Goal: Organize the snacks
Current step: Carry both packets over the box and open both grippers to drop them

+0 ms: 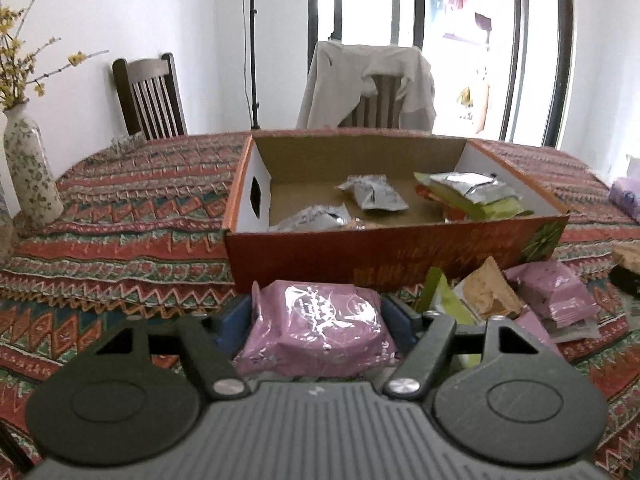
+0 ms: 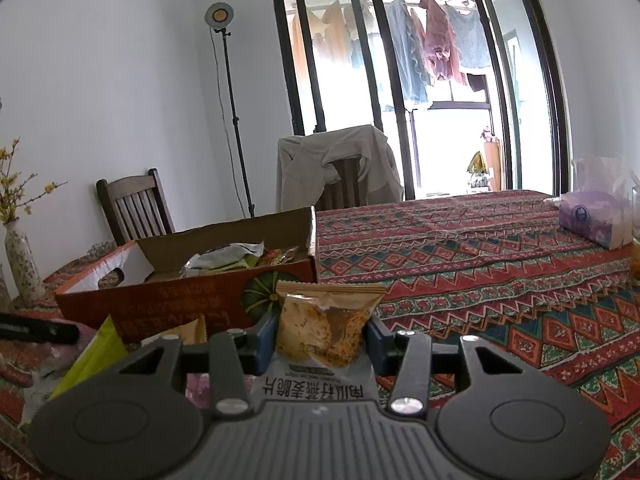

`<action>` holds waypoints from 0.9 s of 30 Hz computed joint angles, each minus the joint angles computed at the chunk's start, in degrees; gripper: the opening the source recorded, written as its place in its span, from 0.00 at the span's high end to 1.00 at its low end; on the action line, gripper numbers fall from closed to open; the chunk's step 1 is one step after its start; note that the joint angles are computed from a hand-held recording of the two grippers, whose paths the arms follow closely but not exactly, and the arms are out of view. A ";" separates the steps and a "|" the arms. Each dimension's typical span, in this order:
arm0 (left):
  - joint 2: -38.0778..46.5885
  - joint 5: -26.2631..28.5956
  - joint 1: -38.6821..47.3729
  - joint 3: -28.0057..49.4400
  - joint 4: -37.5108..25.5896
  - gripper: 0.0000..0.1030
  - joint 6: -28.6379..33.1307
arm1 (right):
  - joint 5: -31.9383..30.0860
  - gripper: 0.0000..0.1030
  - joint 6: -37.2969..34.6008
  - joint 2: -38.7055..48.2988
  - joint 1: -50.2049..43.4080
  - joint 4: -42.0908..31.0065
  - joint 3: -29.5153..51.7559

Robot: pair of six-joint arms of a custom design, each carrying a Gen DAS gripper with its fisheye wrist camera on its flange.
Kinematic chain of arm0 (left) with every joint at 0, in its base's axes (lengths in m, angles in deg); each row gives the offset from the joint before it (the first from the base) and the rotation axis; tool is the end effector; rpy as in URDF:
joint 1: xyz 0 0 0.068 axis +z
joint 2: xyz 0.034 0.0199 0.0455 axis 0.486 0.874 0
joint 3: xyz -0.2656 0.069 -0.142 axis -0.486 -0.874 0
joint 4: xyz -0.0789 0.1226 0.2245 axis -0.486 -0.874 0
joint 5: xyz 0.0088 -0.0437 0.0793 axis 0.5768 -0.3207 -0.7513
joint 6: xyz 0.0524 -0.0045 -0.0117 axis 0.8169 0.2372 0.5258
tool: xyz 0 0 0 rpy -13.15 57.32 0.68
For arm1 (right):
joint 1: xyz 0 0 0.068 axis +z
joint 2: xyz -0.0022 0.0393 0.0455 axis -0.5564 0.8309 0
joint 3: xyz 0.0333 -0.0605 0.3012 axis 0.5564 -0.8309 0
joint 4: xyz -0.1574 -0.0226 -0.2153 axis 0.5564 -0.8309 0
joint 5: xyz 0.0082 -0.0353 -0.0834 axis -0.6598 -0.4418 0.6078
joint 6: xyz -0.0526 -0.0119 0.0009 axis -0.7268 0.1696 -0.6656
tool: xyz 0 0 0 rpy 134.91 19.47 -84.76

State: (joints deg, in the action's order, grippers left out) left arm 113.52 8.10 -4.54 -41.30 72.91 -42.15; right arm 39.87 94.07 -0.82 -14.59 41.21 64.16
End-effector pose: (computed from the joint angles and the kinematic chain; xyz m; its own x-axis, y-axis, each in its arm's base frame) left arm 0.2491 -0.1447 0.1969 -0.5685 -0.0236 -0.8224 -0.0442 0.9990 0.0019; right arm 0.2338 0.0770 0.1540 -0.3834 0.1031 -0.9178 -0.1394 0.9759 0.1679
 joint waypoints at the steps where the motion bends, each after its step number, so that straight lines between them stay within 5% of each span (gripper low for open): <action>1: -0.88 -0.21 -0.24 -0.40 0.13 0.29 0.07 | 0.10 0.56 -0.06 -0.29 0.37 -0.37 0.11; 12: -7.23 -3.73 -2.57 -1.31 4.68 0.29 1.26 | 0.94 0.56 -3.73 -4.87 3.62 -7.63 5.98; 27: 3.15 2.17 2.04 8.85 10.32 0.29 4.26 | 0.46 0.56 -5.51 4.35 6.73 -19.06 27.82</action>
